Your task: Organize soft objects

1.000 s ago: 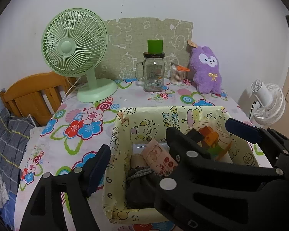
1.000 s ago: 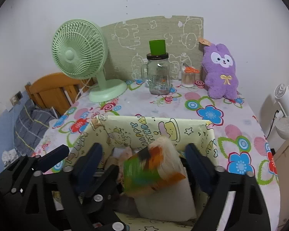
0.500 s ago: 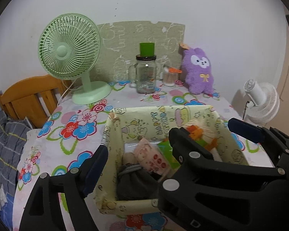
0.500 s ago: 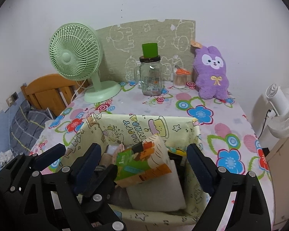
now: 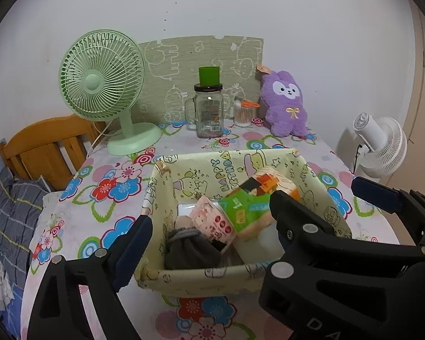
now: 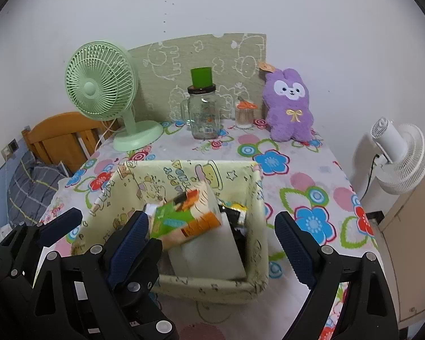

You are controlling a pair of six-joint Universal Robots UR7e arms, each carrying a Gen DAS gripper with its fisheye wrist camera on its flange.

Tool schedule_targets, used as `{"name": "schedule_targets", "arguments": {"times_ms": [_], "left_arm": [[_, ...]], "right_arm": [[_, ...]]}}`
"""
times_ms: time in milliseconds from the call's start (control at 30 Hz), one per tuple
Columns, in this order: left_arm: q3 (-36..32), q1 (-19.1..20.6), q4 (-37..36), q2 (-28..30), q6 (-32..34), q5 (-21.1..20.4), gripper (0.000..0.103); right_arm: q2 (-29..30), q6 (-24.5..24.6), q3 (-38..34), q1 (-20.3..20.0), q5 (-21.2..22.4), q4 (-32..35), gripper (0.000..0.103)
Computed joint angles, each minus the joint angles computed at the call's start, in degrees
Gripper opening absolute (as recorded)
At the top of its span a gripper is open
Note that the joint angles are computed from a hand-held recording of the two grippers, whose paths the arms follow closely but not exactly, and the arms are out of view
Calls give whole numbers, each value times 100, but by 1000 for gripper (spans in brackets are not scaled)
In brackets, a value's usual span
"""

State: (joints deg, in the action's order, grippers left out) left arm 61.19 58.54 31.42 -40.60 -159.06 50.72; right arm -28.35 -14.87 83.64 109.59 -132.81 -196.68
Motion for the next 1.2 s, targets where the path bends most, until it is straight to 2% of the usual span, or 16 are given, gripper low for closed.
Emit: {"name": "schedule_targets", "arguments": {"times_ms": [333,667,800,1200], "left_arm": [[619,-110,-228,-412,75,92,95],[1191,-212,-472,-894,-18,-73,100],[1416,-269,-536,-1078,-35,-155,103],[2239,-506,-924,-1810,-147,-305,103]], "right_arm": [[-199,-15,453,117,-202,-342,97],[-362,-65,921,344,-536,-896,97],[-476,-29,1161,408,-539,-1039,97],[-738,-5,1758,695,-747,-1678,97]]}}
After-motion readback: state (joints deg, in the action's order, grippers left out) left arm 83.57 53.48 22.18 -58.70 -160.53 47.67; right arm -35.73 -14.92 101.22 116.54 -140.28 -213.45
